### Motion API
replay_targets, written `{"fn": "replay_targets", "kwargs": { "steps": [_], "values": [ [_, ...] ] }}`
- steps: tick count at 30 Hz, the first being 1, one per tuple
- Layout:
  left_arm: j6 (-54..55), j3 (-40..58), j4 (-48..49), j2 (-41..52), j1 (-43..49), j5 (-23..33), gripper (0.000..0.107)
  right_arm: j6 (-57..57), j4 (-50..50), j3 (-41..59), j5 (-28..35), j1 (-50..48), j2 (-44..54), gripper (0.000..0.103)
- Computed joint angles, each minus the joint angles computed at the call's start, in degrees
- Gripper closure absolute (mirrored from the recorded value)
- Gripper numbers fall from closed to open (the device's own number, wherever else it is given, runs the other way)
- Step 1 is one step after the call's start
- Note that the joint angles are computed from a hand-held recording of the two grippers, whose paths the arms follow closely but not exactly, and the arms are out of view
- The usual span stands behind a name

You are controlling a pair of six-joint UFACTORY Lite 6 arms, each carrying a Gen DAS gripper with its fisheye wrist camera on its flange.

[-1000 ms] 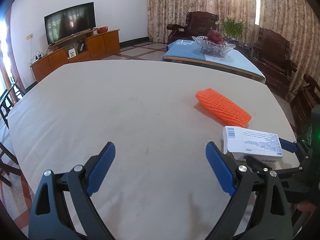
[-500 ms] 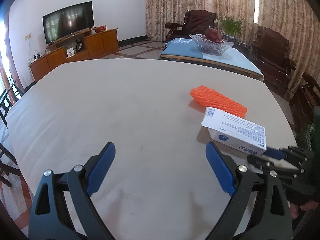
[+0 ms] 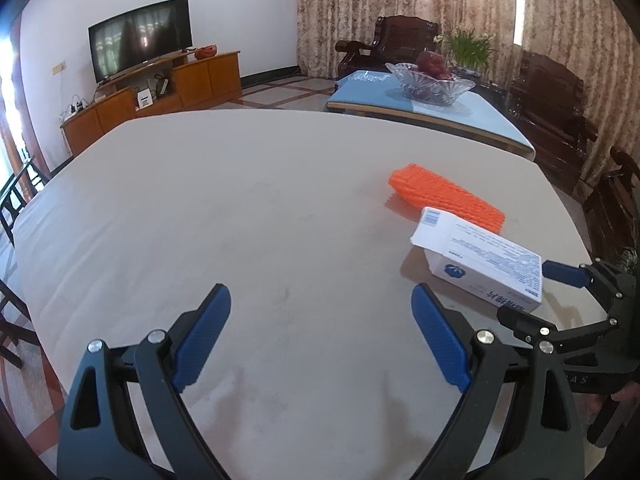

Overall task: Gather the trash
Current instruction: 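Lift the white medicine box with the right tool and hold it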

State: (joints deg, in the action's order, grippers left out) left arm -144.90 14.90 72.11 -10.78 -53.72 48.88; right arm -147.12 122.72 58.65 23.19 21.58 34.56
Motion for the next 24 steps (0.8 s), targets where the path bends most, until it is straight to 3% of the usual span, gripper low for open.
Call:
{"fn": "replay_targets", "kwargs": {
  "steps": [3, 6, 10, 17, 24],
  "values": [
    [-0.29, -0.30, 0.66, 0.38, 0.77, -0.62, 0.018, 9.06, -9.27, 4.36, -0.61, 0.36, 3.09, 0.020],
    [-0.17, 0.11, 0.64, 0.82, 0.84, -0.68, 0.018, 11.96, -12.55, 4.78, 0.28, -0.14, 3.37, 0.040],
    [0.29, 0.44, 0.40, 0.94, 0.76, -0.71, 0.018, 12.16, -12.59, 1.52, 1.75, -1.20, 1.12, 0.040],
    [0.19, 2.58, -0.51, 3.07, -1.10, -0.11, 0.018, 4.29, -1.66, -13.03, 1.83, -3.44, -9.63, 0.040],
    [-1.69, 5.69, -1.60, 7.08, -5.17, 0.00, 0.018, -10.97, 15.49, -26.89, 0.10, -7.63, -18.94, 0.040]
  ]
}}
